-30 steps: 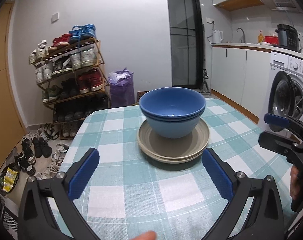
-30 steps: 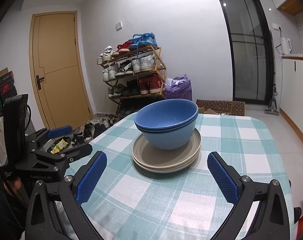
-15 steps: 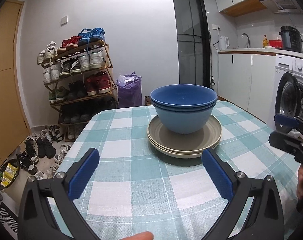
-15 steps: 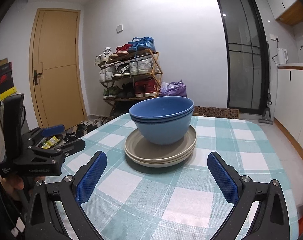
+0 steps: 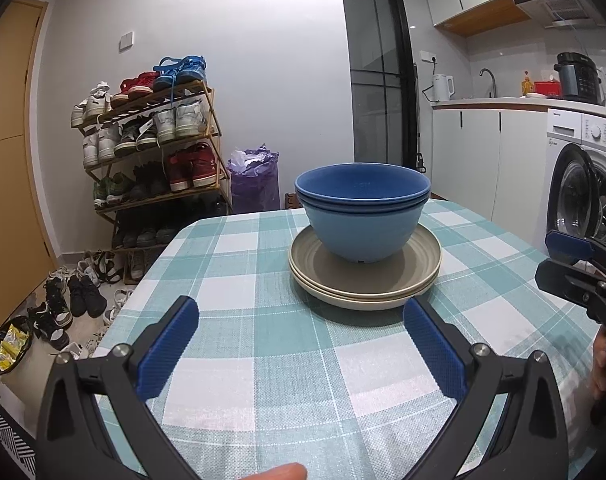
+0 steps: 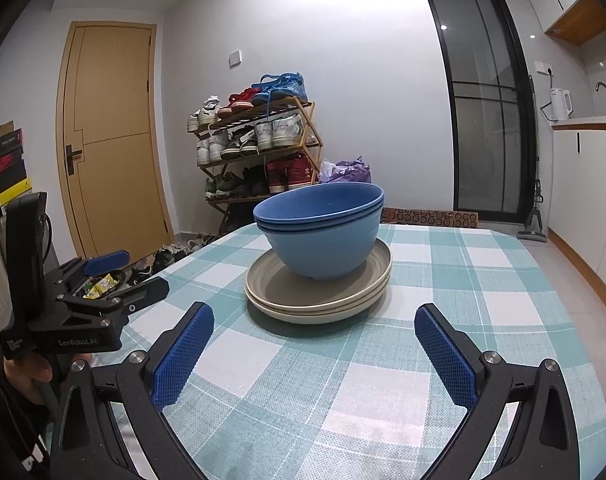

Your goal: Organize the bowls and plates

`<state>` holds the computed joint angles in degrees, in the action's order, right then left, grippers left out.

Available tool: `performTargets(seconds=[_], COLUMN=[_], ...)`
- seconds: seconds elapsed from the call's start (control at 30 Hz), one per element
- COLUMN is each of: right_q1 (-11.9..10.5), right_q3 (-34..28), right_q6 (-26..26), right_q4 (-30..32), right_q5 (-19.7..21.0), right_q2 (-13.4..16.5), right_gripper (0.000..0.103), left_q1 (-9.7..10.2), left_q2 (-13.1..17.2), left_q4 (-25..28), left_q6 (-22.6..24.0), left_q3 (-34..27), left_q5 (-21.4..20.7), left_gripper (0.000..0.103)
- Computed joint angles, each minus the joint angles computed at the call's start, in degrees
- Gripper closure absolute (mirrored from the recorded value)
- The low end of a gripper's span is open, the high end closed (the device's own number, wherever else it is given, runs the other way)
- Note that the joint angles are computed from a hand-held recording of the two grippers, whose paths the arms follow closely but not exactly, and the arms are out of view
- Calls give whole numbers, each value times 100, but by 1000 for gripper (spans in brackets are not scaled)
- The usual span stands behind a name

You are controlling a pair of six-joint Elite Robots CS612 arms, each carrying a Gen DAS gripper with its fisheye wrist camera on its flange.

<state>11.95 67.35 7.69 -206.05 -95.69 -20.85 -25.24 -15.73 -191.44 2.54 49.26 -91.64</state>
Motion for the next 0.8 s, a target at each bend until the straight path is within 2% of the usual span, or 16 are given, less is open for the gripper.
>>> performTargets(seconds=[0.2, 0.33, 0.8], right_q1=[63, 100, 106], right_q3=[-26, -53, -61], right_q6=[-249, -452, -404], right_q4=[-176, -297, -296], right_q5=[-223, -299, -299], right_q2=[34, 62, 62], right_gripper=[1, 1, 1], left_q1=[-14, 37, 38], left_q2=[0, 26, 39], left_q4=[-112, -76, -132], left_q6=[30, -205, -186], left_q3=[33, -22, -18], left_q5=[61, -71, -133], left_gripper=[0, 0, 0])
